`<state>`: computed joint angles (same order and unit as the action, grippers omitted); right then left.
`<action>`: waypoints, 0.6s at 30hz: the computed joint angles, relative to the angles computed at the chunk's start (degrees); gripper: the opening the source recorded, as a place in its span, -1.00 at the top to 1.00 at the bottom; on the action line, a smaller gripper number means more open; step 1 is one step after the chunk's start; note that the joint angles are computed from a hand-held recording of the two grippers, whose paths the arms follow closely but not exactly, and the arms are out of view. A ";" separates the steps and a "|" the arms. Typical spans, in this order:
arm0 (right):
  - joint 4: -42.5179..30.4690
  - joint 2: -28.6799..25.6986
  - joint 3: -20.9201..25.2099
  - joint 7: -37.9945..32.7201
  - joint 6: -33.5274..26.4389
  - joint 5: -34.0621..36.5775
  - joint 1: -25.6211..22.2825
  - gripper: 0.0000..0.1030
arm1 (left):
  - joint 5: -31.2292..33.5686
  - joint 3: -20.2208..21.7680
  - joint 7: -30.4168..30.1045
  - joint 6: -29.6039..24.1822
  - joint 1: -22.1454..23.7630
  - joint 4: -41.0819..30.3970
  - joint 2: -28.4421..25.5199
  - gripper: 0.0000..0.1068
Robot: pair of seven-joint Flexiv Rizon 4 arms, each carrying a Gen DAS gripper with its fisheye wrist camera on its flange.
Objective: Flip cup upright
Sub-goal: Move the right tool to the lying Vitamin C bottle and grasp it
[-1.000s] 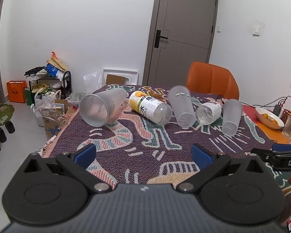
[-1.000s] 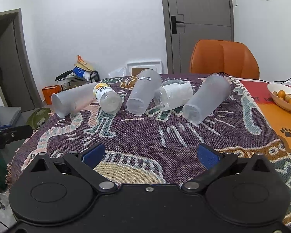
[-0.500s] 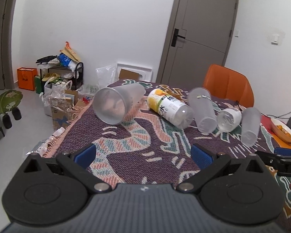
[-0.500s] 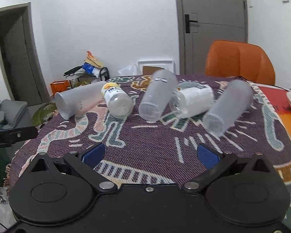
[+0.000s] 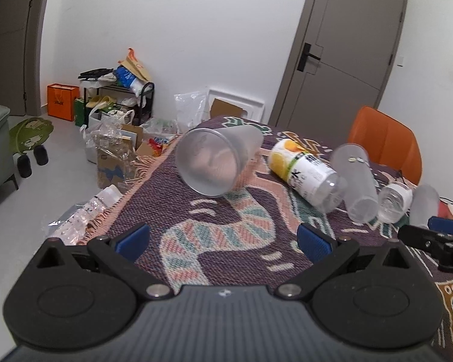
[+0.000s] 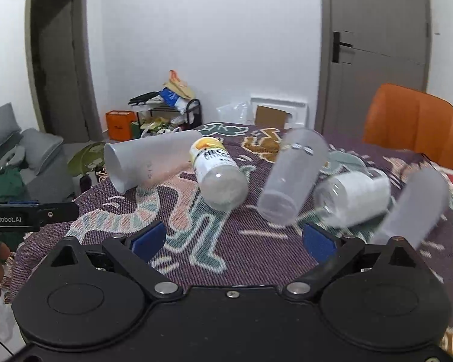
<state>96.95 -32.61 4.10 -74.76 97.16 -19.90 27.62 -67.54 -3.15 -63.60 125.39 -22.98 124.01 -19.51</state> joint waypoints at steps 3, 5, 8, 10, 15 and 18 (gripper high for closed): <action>-3.43 -2.05 2.18 -1.51 -2.09 -1.22 -1.22 -0.87 | -1.31 0.23 0.65 -0.92 0.45 -0.55 -0.22 -0.92; -5.83 -3.38 4.33 -2.78 -4.08 -1.64 -2.43 -0.84 | -2.29 0.31 1.11 -1.59 0.80 -1.07 -0.40 -0.92; -9.45 -5.39 6.06 -4.61 -6.81 -1.81 -2.99 -0.84 | -3.33 0.51 1.76 -2.37 1.27 -1.66 -0.65 -0.92; -11.81 -6.60 6.81 -5.92 -8.54 -1.71 -2.98 -0.81 | -3.81 0.55 1.82 -2.62 1.67 -2.00 -0.87 -0.92; -17.11 -9.22 8.52 -9.47 -12.39 -0.47 -2.86 -0.78 | -5.03 0.59 1.58 -3.31 2.64 -2.86 -1.33 -0.92; -20.36 -10.84 8.32 -11.11 -14.55 0.29 -2.01 -0.77 | -5.33 0.72 1.18 -3.95 3.36 -3.41 -1.62 -0.92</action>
